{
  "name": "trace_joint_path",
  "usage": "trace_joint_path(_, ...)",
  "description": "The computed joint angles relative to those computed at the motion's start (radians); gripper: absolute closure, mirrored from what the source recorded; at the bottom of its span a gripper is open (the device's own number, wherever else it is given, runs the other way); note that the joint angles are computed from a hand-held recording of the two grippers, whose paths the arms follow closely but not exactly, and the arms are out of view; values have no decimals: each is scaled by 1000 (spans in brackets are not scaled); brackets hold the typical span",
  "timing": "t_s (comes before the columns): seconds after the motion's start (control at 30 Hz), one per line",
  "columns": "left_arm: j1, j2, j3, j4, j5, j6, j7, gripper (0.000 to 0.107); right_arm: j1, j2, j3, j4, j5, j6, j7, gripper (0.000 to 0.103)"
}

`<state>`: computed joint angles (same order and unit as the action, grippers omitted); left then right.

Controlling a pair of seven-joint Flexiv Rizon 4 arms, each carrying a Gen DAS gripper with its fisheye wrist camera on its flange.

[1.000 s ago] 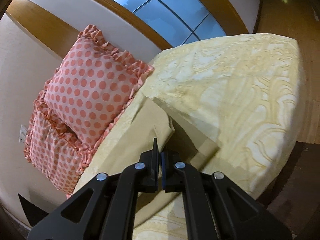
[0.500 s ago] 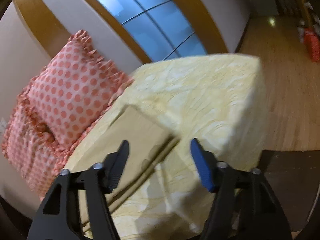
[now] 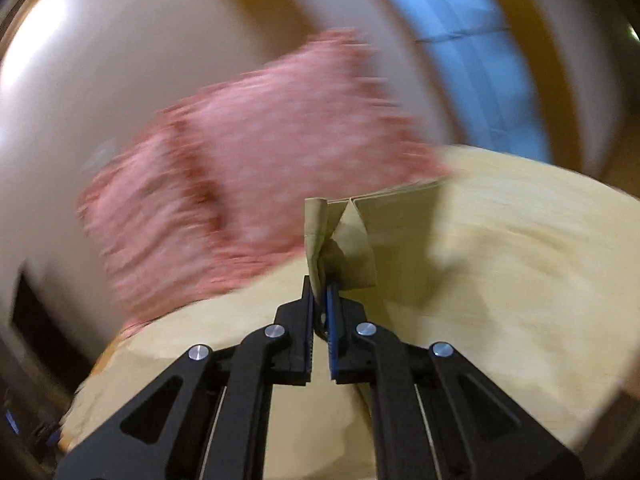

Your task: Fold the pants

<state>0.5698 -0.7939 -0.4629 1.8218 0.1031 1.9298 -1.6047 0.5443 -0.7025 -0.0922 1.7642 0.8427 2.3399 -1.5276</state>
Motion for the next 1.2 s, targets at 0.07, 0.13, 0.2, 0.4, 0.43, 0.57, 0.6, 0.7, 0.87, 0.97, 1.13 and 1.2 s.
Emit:
trace_joint_path(0.07, 1, -5, 4, -5, -11, 1, -10, 34, 15, -28, 17, -99, -157, -90, -11, 97)
trace_joint_path(0.13, 11, -12, -4, -9, -11, -5, -16, 32, 6, -73, 55, -184, -327, -173, 31, 97)
trace_joint_path(0.2, 17, -16, -8, -11, -18, -15, -21, 32, -25, -146, 128, -300, -532, -312, 78, 97)
trace_joint_path(0.4, 96, -49, -88, -8, -19, -57, -5, 31, -111, -264, 349, -472, -892, -806, 95, 85)
trace_joint_path(0.43, 119, -63, -112, -9, -17, -62, -1, 31, -117, -261, 360, -451, -893, -756, 99, 80)
trace_joint_path(0.57, 187, -115, -204, -24, -17, -78, 11, 31, -52, -239, 213, -404, -835, -608, 242, 52)
trace_joint_path(0.6, 184, -119, -204, -35, -25, -85, 14, 31, -36, -236, 164, -408, -873, -696, 302, 52)
trace_joint_path(0.7, 173, -129, -204, -70, -57, -123, 31, 31, -28, -258, 155, -448, -886, -804, 320, 52)
trace_joint_path(0.87, 127, -135, -173, -141, -147, -189, 70, 32, -99, -267, 249, -430, -926, -742, 343, 52)
trace_joint_path(0.97, 82, -138, -138, -203, -212, -252, 102, 29, -123, -267, 286, -412, -947, -707, 372, 51)
trace_joint_path(1.13, 25, -151, -89, -283, -320, -345, 77, 88, -161, -251, 323, -353, -973, -573, 421, 31)
trace_joint_path(1.2, 1, -145, -78, -279, -387, -316, 139, 95, -178, -226, 324, -298, -979, -506, 439, 31)
